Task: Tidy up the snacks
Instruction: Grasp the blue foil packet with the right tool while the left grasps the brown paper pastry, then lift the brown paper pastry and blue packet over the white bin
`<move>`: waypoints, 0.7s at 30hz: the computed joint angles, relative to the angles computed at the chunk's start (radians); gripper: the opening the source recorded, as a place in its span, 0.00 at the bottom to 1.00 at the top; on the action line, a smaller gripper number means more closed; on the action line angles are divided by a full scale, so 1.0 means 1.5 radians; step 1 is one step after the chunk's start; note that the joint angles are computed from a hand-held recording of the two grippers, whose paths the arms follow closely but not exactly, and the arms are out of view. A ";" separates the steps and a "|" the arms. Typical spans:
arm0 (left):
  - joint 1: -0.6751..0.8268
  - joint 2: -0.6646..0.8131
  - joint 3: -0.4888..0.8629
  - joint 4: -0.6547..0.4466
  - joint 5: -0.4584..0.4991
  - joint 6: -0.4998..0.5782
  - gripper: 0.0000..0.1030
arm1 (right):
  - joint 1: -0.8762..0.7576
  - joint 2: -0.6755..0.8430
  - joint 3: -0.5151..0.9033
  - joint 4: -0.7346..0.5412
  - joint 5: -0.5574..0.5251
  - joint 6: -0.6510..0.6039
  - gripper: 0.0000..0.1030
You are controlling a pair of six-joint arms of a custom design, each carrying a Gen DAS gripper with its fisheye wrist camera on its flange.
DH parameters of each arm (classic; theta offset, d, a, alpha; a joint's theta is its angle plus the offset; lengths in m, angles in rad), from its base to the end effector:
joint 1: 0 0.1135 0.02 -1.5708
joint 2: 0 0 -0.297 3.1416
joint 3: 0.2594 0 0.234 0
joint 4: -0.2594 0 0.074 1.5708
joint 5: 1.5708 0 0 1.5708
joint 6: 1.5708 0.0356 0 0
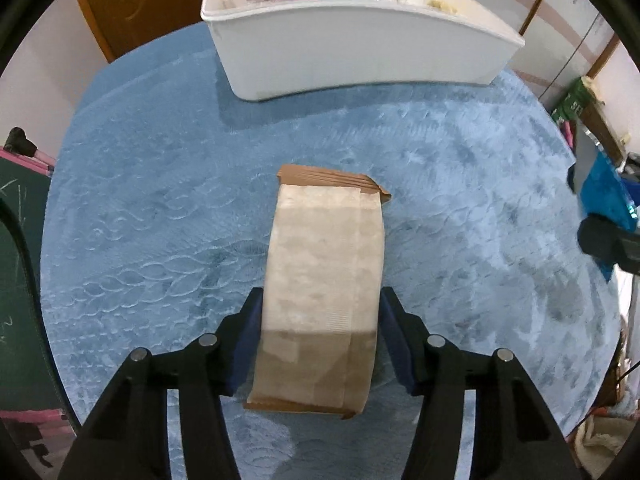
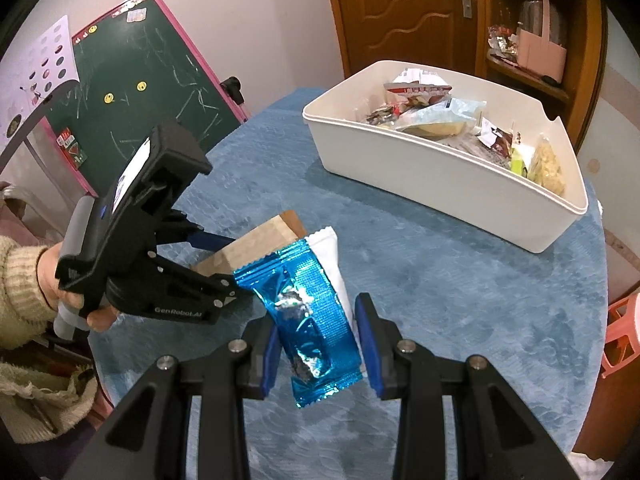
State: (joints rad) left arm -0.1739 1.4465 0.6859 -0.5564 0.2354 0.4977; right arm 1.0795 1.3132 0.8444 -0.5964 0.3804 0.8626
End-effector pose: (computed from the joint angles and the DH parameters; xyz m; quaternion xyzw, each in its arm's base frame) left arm 0.2110 -0.0455 0.1906 0.3387 0.9252 -0.0947 0.1428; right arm 0.1178 0.1922 0.2584 -0.0559 0.9503 0.0994 0.2897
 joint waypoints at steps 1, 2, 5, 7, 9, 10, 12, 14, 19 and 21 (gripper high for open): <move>0.002 -0.007 0.005 -0.011 0.009 -0.003 0.53 | 0.001 -0.002 0.002 -0.002 0.002 0.001 0.34; 0.009 -0.017 0.012 -0.025 0.020 -0.002 0.53 | 0.002 -0.004 0.003 -0.004 0.004 0.002 0.34; 0.023 -0.045 0.041 -0.074 0.055 0.001 0.53 | 0.008 -0.012 0.010 -0.014 0.016 0.010 0.34; 0.032 -0.064 0.072 -0.115 0.074 0.003 0.53 | 0.008 -0.019 0.017 -0.020 0.022 0.014 0.34; 0.037 -0.081 0.114 -0.159 0.097 -0.006 0.53 | 0.004 -0.028 0.028 -0.034 0.028 0.016 0.34; 0.041 -0.088 0.138 -0.181 0.112 -0.008 0.53 | 0.002 -0.032 0.038 -0.044 0.036 0.017 0.34; 0.037 -0.096 0.189 -0.214 0.129 -0.026 0.53 | -0.005 -0.041 0.061 -0.065 0.048 0.017 0.34; 0.028 -0.098 0.242 -0.240 0.136 -0.049 0.53 | -0.016 -0.049 0.088 -0.089 0.060 0.016 0.34; 0.022 -0.079 0.404 -0.299 0.169 -0.093 0.53 | -0.068 -0.053 0.194 -0.170 0.086 -0.001 0.34; 0.024 -0.068 0.463 -0.318 0.172 -0.102 0.53 | -0.093 -0.046 0.253 -0.212 0.103 -0.014 0.34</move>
State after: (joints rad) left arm -0.1377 1.3441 1.3807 -1.0329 0.4938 0.3446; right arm 0.9405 1.2440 1.2241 -0.9148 0.5347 0.8418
